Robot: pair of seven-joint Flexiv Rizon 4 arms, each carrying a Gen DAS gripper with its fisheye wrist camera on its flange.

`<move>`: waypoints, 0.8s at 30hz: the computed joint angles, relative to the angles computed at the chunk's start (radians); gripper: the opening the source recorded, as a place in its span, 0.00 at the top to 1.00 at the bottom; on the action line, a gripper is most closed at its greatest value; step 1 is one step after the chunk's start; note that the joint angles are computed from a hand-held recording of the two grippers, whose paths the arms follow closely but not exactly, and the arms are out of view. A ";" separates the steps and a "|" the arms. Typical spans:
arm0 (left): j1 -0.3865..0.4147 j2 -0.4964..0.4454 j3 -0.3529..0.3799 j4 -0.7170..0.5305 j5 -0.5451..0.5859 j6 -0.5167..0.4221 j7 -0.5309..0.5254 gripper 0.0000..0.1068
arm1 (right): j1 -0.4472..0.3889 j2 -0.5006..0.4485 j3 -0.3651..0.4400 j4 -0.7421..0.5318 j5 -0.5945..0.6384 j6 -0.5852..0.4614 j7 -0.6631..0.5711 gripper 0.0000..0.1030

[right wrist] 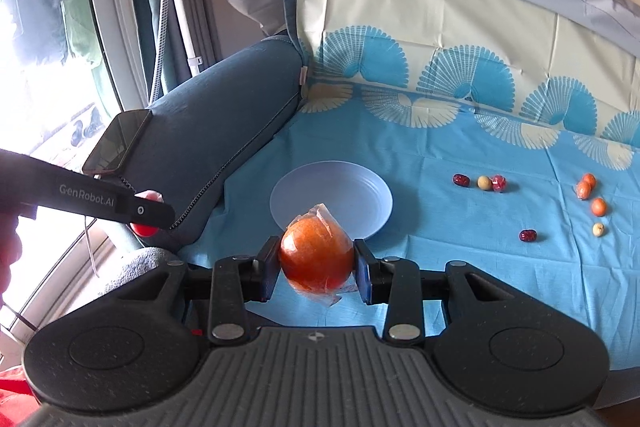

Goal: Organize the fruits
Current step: 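Carry the wrapped orange and red fruit over the plate with both tools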

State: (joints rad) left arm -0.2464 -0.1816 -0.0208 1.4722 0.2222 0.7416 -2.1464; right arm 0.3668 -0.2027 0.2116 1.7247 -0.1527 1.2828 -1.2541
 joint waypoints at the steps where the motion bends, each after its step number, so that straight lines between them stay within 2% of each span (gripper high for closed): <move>1: 0.002 -0.001 0.000 0.001 -0.002 0.004 0.003 0.73 | 0.001 0.000 0.000 0.000 -0.001 -0.003 -0.001 0.62; 15: 0.025 -0.066 0.011 -0.045 -0.043 0.004 0.041 0.73 | 0.000 -0.049 -0.004 -0.056 0.020 -0.056 -0.010 0.62; 24: 0.040 -0.200 0.018 -0.171 -0.100 -0.018 0.126 0.73 | 0.011 -0.168 -0.022 -0.179 0.003 -0.104 -0.006 0.62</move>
